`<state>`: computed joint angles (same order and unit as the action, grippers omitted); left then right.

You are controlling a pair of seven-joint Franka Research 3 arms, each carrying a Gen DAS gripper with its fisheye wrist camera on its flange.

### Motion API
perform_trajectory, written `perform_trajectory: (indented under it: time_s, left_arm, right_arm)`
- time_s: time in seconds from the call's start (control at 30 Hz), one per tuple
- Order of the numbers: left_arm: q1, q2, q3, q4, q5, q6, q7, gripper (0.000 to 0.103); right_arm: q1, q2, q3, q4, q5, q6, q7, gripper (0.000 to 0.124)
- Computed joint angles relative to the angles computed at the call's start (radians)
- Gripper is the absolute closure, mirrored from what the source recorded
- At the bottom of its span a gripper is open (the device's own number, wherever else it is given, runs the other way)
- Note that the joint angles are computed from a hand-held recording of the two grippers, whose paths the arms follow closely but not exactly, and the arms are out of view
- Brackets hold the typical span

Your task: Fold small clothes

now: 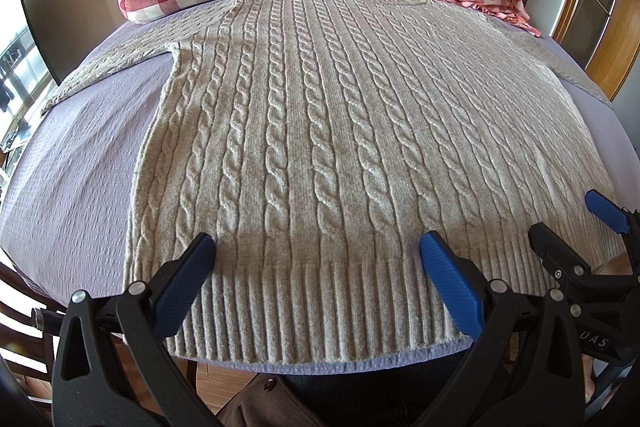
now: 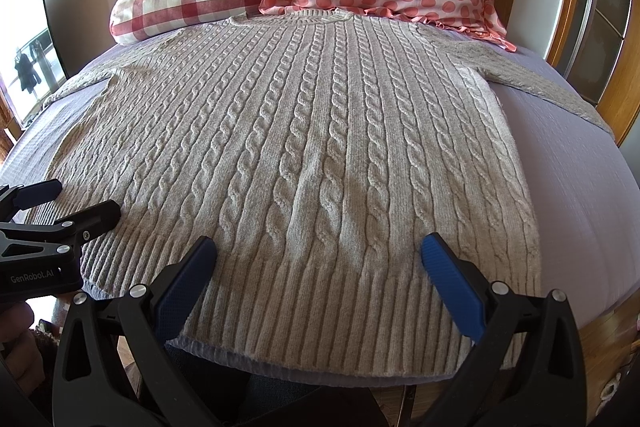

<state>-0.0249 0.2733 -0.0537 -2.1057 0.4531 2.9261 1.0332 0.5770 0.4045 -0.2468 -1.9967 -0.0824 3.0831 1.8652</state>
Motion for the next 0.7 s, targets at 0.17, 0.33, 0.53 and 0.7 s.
perform_trajectory:
  time_s: [0.17, 0.33, 0.53, 0.7]
  left_arm:
    - [-0.036, -0.006, 0.052, -0.033, 0.089, 0.072, -0.066, 0.002]
    - [0.063, 0.007, -0.053, -0.013, -0.015, 0.079, 0.104, 0.002]
    - [0.336, 0.067, -0.328, -0.018, -0.222, 0.341, 0.35, 0.002]
    - [0.658, 0.206, -0.643, 0.047, -0.076, 0.439, 0.311, 0.002]
  right_arm:
    - [-0.211, -0.013, 0.193, 0.009, 0.116, 0.044, -0.162, 0.022]
    - [-0.306, 0.008, 0.136, 0.116, 0.287, 0.067, -0.129, 0.022]
    - [-0.463, 0.199, 0.059, 0.452, 0.432, -0.118, 0.141, 0.035]
    - [-0.575, 0.445, 0.015, 0.826, 0.406, -0.353, 0.381, 0.083]
